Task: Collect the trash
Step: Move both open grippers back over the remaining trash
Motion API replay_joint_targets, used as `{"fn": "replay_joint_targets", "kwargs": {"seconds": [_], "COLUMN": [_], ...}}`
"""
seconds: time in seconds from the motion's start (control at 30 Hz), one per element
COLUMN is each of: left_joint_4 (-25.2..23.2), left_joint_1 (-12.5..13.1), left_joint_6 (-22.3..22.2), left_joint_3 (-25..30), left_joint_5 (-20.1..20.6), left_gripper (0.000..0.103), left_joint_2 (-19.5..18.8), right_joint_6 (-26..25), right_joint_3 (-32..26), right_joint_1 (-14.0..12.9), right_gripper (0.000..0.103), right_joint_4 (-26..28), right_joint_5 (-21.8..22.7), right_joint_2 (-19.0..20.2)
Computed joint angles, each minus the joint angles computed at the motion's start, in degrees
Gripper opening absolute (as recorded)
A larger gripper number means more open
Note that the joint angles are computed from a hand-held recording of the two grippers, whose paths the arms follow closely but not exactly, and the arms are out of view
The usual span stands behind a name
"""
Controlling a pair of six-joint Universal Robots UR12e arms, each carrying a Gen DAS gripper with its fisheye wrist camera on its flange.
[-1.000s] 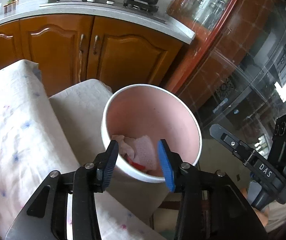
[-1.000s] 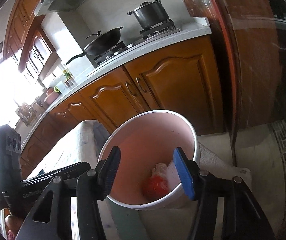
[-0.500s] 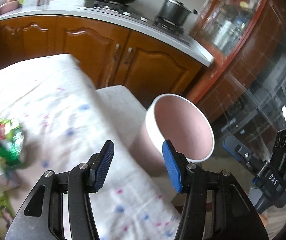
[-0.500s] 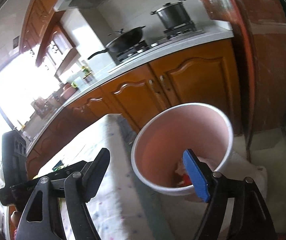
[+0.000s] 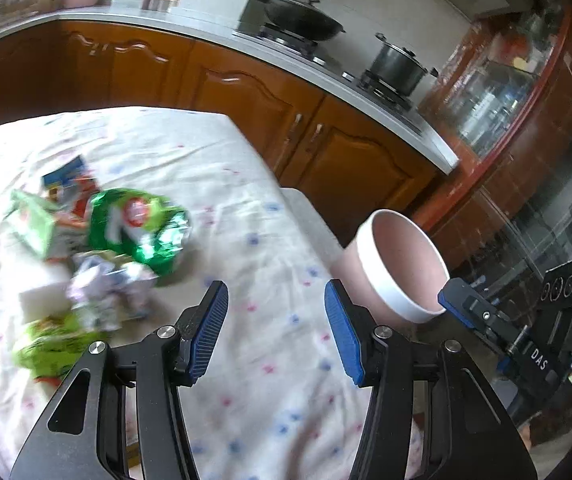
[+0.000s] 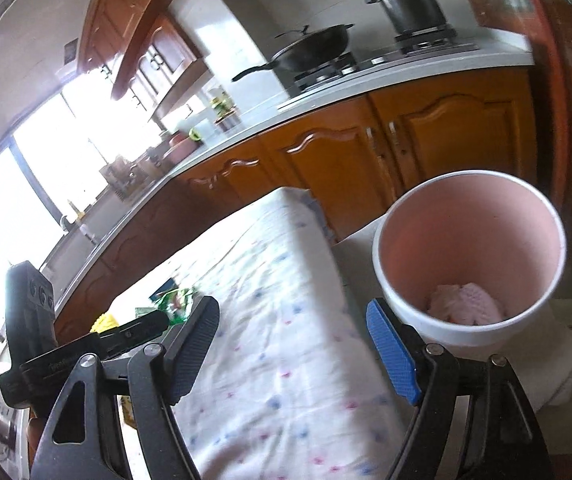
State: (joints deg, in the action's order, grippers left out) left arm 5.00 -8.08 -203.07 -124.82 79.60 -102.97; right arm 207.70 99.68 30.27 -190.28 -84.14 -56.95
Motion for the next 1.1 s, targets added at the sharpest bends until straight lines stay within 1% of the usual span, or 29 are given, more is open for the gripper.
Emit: {"fn": "replay_joint_targets", "kwargs": {"seconds": [0.3, 0.4, 0.67, 0.8, 0.97, 1.1], "left_joint_4": [1.95, 2.58, 3.57, 3.78, 3.83, 2.29], "left_joint_1": [3.81, 4.96, 8.92, 10.75, 12.81, 13.52], "left_joint_6": [-2.2, -2.42, -3.86, -4.5, -5.59, -5.14], "left_joint_3": [-4.88, -6.22, -9.46, -10.51, -11.0, -10.39], "left_joint_5": [0.44, 1.31, 1.85, 1.91, 0.69, 0.65], "left_gripper": [0.051, 0.051, 0.051, 0.051, 0.051, 0.051], "left_joint_2": [3.27, 4.23, 6.31, 7.01, 7.35, 7.27], "right_joint_6": [-1.66, -2.21, -4.89, -6.54, -8.3, -9.08], "right_joint_3": [-2.51, -3.46, -6.5, -8.16, -10.17, -11.86], "right_joint_1": [1.76, 2.35, 4.17, 5.02, 5.98, 6.43], "right_gripper": [0.078, 0.078, 0.078, 0.078, 0.078, 0.078], "right_joint_4": [1.71, 2.43, 4.85, 6.27, 7.85, 9.37], "right_joint_5": [2.37, 3.01, 5.0, 6.01, 6.81, 7.19], "right_joint_2": [1.59, 2.2, 3.95, 4.81, 5.86, 6.82]}}
